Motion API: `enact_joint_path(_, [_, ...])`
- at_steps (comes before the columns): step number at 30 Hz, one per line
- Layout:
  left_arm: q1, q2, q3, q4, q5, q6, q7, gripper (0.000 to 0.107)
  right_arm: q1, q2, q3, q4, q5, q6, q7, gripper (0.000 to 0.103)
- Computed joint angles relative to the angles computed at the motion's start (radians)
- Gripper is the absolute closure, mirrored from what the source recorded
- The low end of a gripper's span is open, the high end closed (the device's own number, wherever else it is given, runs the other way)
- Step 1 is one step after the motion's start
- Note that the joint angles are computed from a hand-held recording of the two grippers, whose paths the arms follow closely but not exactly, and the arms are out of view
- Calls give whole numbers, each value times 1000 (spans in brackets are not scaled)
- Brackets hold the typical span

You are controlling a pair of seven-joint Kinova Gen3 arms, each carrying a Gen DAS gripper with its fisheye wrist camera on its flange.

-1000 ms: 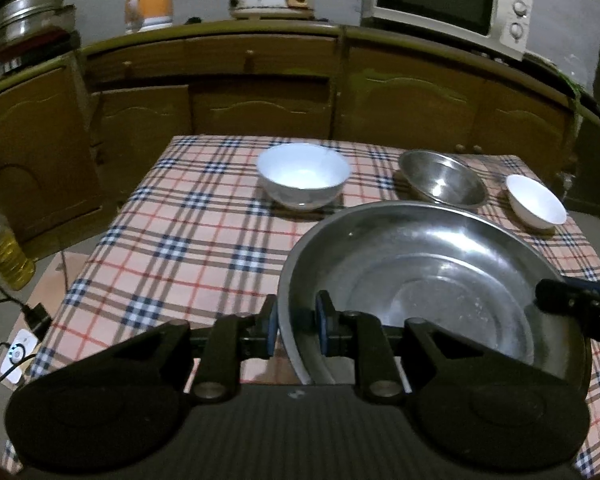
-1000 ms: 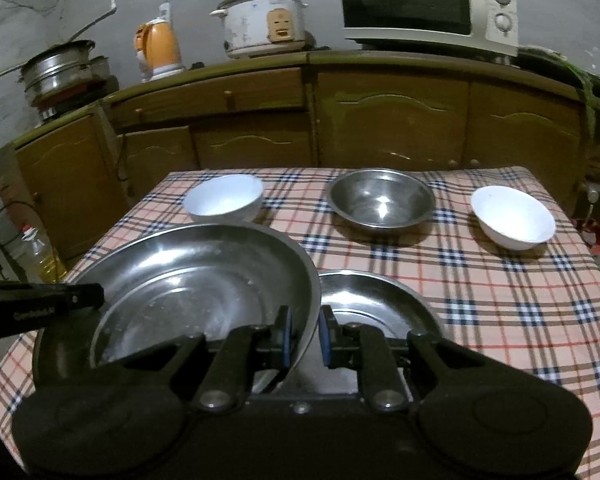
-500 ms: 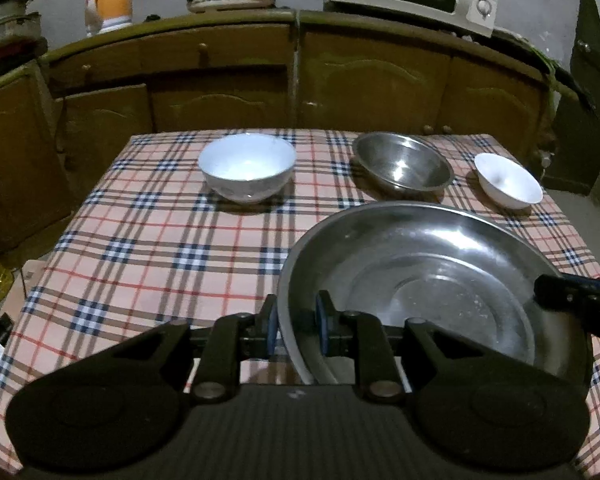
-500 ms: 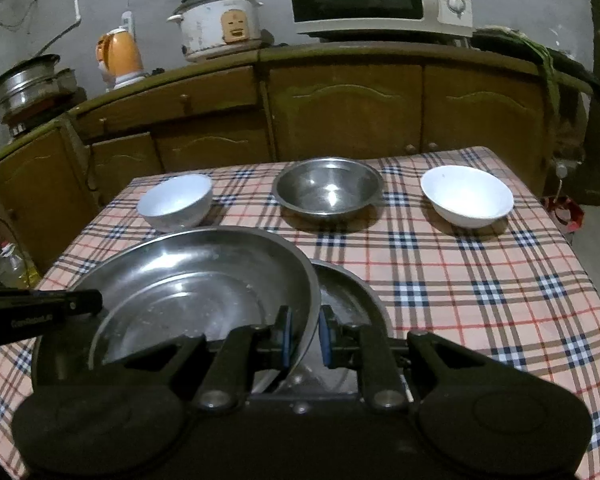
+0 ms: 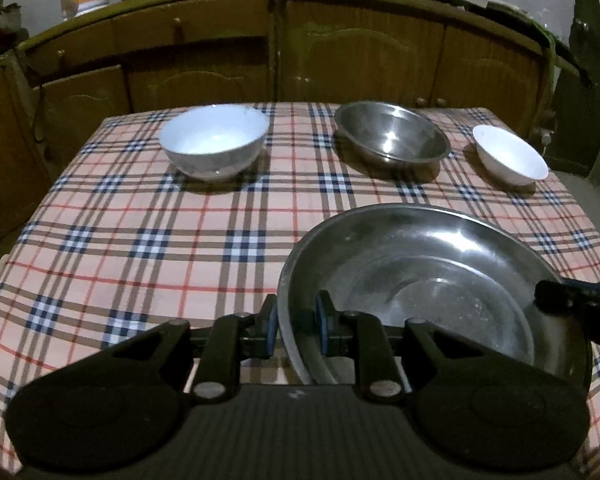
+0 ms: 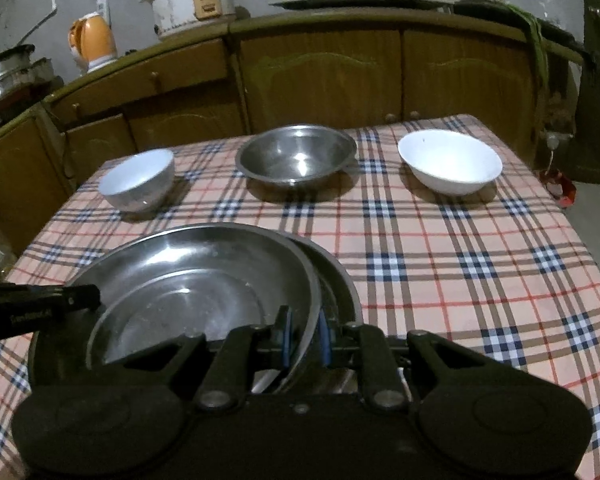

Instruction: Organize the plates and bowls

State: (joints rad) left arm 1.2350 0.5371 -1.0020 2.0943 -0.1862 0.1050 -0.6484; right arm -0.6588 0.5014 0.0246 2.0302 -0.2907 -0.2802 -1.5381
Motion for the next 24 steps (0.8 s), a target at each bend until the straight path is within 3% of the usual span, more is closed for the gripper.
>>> enact_joint_path(6, [-84, 13, 91, -26, 16, -11, -25, 87, 9, 30, 14, -9, -4, 3, -2, 83])
enact_joint_path(10, [-96, 33, 109, -31, 40, -29, -37, 87, 28, 43, 6, -7, 5, -4, -11, 83])
enact_joint_path(24, [-42, 108, 51, -39, 153, -52, -115, 82, 19, 71, 16, -8, 1, -18, -5, 82])
